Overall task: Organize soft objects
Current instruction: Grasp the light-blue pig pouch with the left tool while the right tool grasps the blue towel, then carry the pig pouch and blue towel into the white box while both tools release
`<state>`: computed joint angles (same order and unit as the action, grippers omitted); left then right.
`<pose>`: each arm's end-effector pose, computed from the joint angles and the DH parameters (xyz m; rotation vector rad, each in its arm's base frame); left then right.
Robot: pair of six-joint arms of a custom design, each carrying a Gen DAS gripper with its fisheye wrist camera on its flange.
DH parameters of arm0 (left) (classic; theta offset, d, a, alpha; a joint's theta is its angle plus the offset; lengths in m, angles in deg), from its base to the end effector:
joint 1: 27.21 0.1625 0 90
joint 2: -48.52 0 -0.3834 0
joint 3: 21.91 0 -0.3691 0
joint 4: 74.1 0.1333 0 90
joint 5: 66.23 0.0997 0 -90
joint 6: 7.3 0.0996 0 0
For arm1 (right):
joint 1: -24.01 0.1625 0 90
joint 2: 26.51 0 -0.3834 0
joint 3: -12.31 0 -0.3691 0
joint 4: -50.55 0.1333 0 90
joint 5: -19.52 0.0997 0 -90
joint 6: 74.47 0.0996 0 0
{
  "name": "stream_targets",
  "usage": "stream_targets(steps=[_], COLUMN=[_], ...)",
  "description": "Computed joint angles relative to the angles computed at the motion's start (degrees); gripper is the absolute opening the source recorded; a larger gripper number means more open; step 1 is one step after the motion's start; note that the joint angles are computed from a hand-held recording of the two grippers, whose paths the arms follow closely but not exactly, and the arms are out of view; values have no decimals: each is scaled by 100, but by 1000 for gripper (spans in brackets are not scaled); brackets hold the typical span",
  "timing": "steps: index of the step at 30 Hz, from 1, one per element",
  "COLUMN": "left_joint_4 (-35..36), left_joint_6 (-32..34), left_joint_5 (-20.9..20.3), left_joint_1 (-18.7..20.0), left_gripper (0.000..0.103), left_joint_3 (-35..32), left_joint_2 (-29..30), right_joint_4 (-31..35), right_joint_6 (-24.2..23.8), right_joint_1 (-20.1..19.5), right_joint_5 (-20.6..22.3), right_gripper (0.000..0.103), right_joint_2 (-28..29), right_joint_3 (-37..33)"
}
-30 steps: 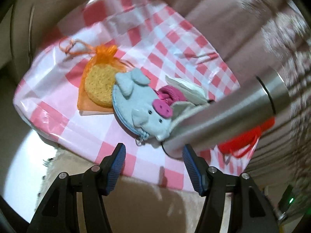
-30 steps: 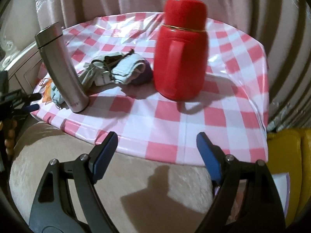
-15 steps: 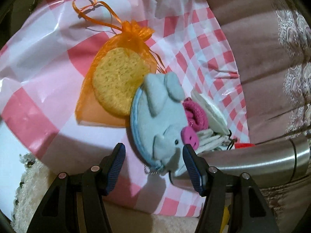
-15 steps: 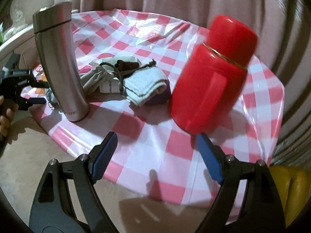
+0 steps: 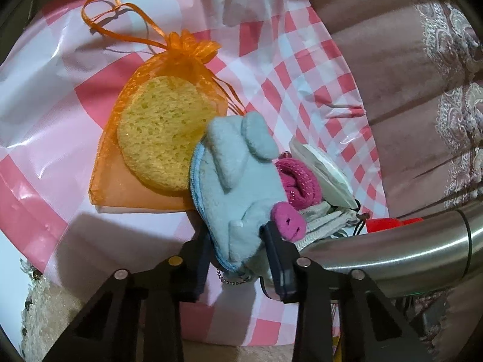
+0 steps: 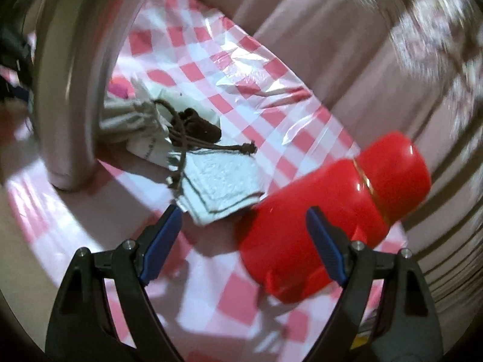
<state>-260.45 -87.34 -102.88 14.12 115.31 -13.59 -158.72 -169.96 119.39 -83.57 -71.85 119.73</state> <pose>-0.1510 -0.4168 0.1254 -0.9701 2.5184 -1.4350 0.1644 -0.5649 0.1403 1.6078 -1.5069 0.6683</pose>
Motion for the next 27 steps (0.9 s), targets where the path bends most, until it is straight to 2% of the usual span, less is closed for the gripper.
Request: stream_targets(steps=[4,7,10,12,14,15,17,21,27], left_joint_4=[-61,-180,-221,-212,-183,-118,3,104,349], left_joint_6=[102,202,263,281,318,314,299,224,3], left_joint_5=[89,123,230,321,389,426,509,701,1009], left_joint_1=[-55,-100,-165,-216,-250,-271,-318,-441,-627], left_gripper=[30,28,25,24,24,24,23,23,23], left_joint_3=[4,31,47,46,23,13,-7,13,85], left_joint_2=[52,90,125,142,158,152,143,162,133], right_joint_4=[-737,-934,-948,-891,-745,-719,-670,-629,-366], right_joint_6=[-943,-1323,-1503,-1469,-1411,-1397,-1319,-1137,-568], right_joint_1=[-28,-63,-74,-67,-61,-61,-69,-103,-133], right_joint_5=[103,224,264,221,184,165,141,188,363], right_gripper=[86,86,86,81,62,48,42,24,21], right_joint_2=[529,741,908,966,982,1008,1058,1007,548], right_joint_3=[-234,-347,-505,-575,-617,-633,-678,-632,-269])
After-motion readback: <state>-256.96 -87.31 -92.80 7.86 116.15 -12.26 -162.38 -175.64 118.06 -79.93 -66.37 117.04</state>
